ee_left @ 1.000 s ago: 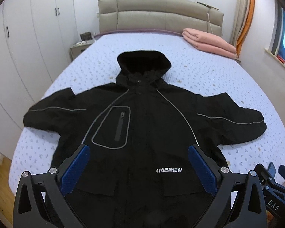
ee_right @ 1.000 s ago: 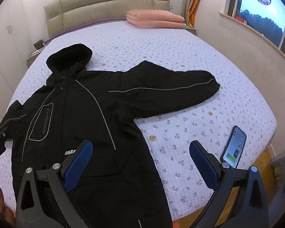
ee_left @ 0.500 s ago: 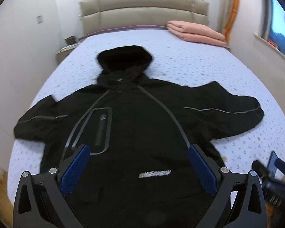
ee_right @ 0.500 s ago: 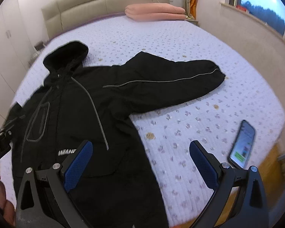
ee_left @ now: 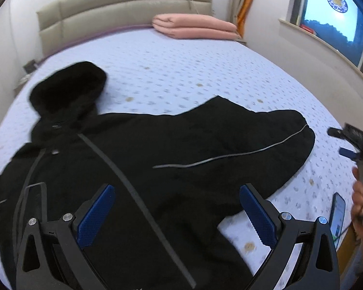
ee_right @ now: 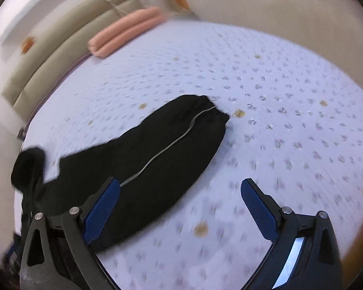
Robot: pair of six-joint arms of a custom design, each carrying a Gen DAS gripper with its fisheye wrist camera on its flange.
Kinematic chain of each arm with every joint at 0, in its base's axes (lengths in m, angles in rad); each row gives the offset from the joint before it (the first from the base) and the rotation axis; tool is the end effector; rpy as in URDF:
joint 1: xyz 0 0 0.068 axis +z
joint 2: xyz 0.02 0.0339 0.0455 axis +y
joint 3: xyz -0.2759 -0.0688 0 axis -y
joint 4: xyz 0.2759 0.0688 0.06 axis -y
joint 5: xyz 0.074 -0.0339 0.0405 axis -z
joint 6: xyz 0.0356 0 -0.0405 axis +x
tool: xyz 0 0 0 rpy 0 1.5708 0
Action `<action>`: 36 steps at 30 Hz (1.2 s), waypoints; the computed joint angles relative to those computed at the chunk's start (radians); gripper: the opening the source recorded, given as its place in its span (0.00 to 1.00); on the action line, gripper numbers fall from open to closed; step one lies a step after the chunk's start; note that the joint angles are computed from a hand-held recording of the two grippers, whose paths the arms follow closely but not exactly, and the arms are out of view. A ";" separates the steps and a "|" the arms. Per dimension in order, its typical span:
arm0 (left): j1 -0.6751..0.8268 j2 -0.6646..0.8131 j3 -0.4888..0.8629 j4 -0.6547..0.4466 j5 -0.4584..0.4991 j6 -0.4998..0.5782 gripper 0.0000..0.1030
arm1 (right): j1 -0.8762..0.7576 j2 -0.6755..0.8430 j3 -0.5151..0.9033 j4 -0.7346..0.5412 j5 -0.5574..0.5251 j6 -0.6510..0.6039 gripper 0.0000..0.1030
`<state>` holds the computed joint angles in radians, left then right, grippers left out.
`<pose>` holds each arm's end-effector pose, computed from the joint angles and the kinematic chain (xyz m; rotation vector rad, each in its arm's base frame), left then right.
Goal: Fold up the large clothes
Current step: 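Grasp the cuff of the jacket sleeve with the right tool, then fold the held sleeve across the jacket body toward the left tool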
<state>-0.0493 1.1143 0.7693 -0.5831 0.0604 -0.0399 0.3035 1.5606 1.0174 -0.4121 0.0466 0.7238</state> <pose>0.2436 -0.0142 0.2366 0.0369 2.4998 -0.1125 0.3323 0.1023 0.2087 0.5529 2.5012 0.3481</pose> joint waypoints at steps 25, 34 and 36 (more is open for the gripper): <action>-0.163 0.452 0.163 0.212 0.092 -0.002 0.81 | -0.147 -0.068 -0.114 0.174 -0.024 -0.150 0.15; -0.222 0.638 0.265 0.156 0.004 -0.008 0.60 | -0.158 0.185 -0.074 0.142 -0.040 -0.088 0.15; -0.212 0.599 0.252 0.140 0.023 -0.003 0.61 | -0.143 0.174 -0.053 0.098 -0.016 -0.093 0.15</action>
